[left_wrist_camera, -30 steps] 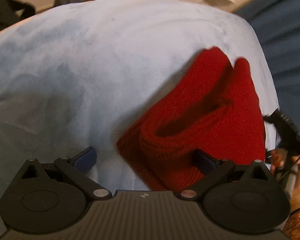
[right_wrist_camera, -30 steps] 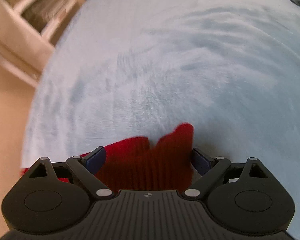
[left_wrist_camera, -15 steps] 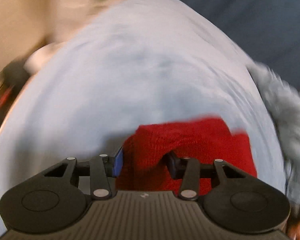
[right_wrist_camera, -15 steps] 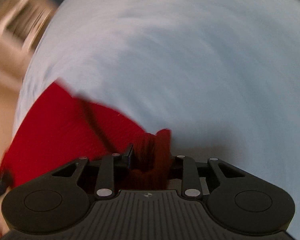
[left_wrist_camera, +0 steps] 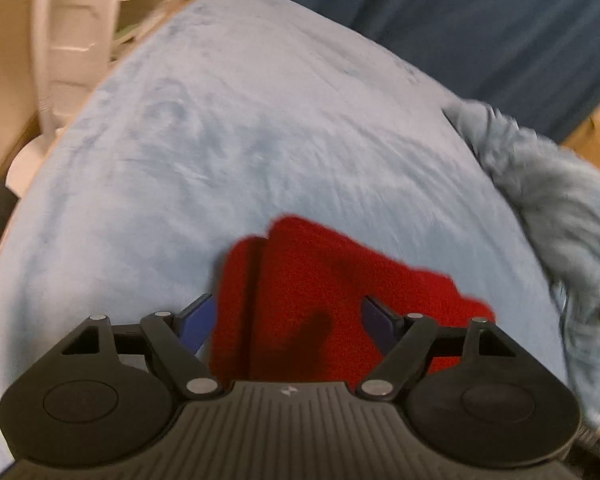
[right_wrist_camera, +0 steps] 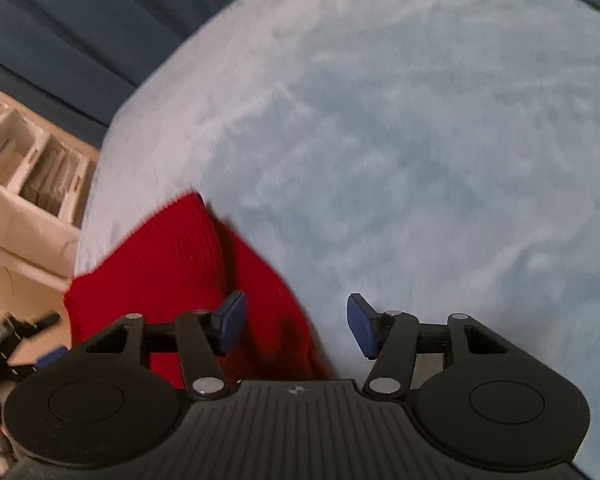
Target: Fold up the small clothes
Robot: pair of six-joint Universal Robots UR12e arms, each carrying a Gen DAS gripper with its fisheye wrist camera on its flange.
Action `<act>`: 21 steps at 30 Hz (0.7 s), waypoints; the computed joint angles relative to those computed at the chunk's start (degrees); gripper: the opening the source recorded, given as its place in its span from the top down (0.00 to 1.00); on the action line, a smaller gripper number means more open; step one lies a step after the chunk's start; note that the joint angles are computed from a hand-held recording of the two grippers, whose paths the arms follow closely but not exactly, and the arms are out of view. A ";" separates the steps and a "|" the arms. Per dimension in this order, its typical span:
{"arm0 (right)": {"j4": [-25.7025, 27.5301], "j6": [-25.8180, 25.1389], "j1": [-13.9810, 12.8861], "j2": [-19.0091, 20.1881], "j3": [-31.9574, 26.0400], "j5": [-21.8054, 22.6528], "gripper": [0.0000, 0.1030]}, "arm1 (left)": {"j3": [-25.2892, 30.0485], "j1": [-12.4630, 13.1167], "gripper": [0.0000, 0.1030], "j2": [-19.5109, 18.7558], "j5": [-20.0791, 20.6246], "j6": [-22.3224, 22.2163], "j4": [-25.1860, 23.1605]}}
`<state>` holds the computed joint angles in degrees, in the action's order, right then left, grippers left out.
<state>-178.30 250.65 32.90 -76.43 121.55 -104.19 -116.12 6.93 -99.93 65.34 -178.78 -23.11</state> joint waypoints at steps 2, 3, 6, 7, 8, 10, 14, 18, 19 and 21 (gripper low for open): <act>0.94 0.64 0.00 -0.23 0.03 0.32 0.43 | -0.30 -0.83 0.37 -0.28 0.03 1.35 -0.43; 1.66 1.05 0.03 -0.25 -0.07 0.69 0.43 | -0.45 -1.73 0.66 -0.43 2.56 1.60 0.47; 2.61 0.56 0.21 -0.36 -0.19 1.35 0.43 | -1.42 -2.62 0.84 0.07 7.25 -2.20 3.25; 2.17 -0.02 0.43 -0.19 -0.47 0.85 0.43 | -2.46 -1.91 0.85 0.91 6.35 -3.95 5.25; 1.27 -1.33 0.64 -0.08 -0.55 0.06 0.43 | -3.36 -1.26 0.85 1.46 5.83 -4.93 7.05; 0.26 -3.84 0.91 0.56 -0.97 -0.98 0.43 | -4.09 -0.15 0.84 1.59 5.27 -6.69 7.40; 2.01 -5.39 0.56 0.61 -1.76 1.47 0.43 | -2.73 -1.80 0.73 -0.52 9.56 -5.81 5.53; 3.75 -7.39 1.35 -0.41 -2.07 0.73 0.42 | -4.07 -2.35 0.25 1.21 12.17 -6.99 7.92; 4.29 -8.71 1.71 -0.69 -2.23 0.20 0.40 | -5.03 -2.58 0.09 2.49 13.81 -6.49 8.86; 6.61 -13.13 3.11 -1.65 -2.92 -1.98 0.36 | -7.69 -3.26 0.00 5.92 17.97 -3.69 11.25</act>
<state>-171.69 237.52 36.02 -78.08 118.63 -106.18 -123.81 3.67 -94.01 83.31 -182.47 -11.86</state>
